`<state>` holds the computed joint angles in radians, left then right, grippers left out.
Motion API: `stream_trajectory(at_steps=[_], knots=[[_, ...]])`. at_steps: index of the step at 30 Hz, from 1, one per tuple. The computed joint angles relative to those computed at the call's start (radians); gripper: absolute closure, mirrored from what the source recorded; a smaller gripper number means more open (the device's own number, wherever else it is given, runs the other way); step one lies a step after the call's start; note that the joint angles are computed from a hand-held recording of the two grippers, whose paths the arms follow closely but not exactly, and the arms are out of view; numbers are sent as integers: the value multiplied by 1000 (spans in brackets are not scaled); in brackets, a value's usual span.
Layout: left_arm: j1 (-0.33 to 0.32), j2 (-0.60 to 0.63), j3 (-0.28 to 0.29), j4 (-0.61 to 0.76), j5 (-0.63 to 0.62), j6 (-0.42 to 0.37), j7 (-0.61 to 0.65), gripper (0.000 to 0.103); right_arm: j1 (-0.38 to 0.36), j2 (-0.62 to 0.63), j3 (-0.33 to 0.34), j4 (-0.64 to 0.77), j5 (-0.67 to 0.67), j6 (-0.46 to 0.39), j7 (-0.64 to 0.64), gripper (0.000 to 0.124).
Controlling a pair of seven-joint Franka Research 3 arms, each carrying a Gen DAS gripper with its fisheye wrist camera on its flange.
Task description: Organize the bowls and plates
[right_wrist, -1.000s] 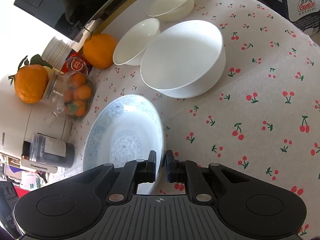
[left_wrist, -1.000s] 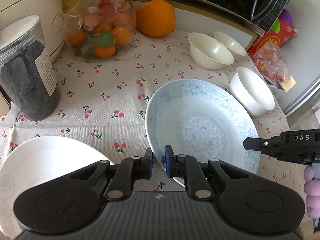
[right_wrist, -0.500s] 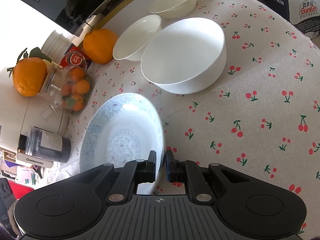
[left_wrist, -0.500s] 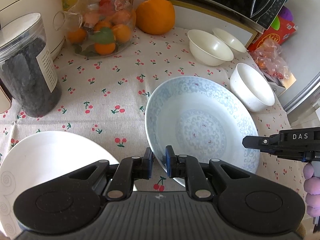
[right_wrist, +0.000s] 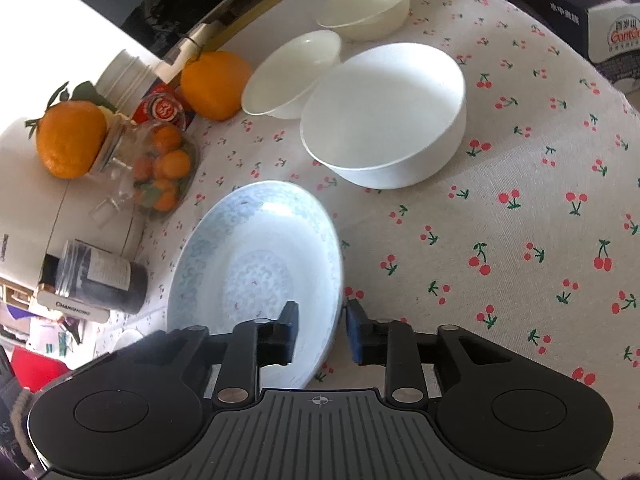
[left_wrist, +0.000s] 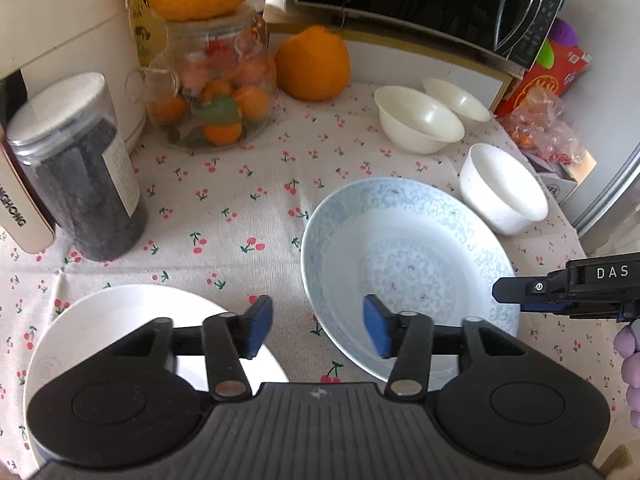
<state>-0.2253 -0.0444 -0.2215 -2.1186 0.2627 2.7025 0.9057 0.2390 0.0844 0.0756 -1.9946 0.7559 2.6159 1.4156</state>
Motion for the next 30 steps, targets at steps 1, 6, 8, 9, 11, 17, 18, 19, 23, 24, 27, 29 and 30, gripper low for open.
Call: stream_trajectory(at_steps=[1, 6, 8, 9, 11, 17, 18, 19, 23, 24, 27, 29, 30], knots=[[0, -8, 0, -6, 2, 4, -3, 49, 0, -6, 1, -4, 4, 2, -6, 89], [-1, -49, -1, -40, 6, 25, -17, 30, 5, -50, -1, -32, 35, 17, -44, 72], [-3, -66, 0, -55, -4, 33, -14, 27, 10, -73, -3, -49, 38, 31, -60, 66], [-5, -74, 2, -60, -16, 33, -7, 24, 12, -83, -4, -57, 39, 37, -66, 62], [-9, -91, 4, -74, -36, 34, 6, 21, 19, -104, -7, -73, 46, 44, -79, 57], [-19, -150, 8, -121, -75, 38, 23, 6, 37, -152, -15, -112, 55, 50, -115, 46], [-22, -161, 8, -129, -80, 37, 26, 4, 40, -159, -17, -118, 54, 48, -120, 45], [-23, -169, 8, -135, -83, 35, 27, 3, 43, -167, -18, -125, 55, 45, -127, 45], [-34, -207, 7, -163, -93, 20, 37, 1, 55, -198, -23, -156, 57, 43, -152, 42], [-40, -217, 10, -170, -103, 14, 44, 1, 58, -204, -24, -162, 56, 41, -157, 41], [-61, -249, 23, -195, -144, 0, 72, 1, 66, -225, -27, -186, 52, 37, -175, 41], [-76, -269, 32, -213, -174, -9, 95, 1, 72, -238, -30, -201, 54, 30, -189, 40], [-80, -278, 35, -221, -185, -14, 105, 1, 74, -244, -32, -208, 58, 25, -197, 40]])
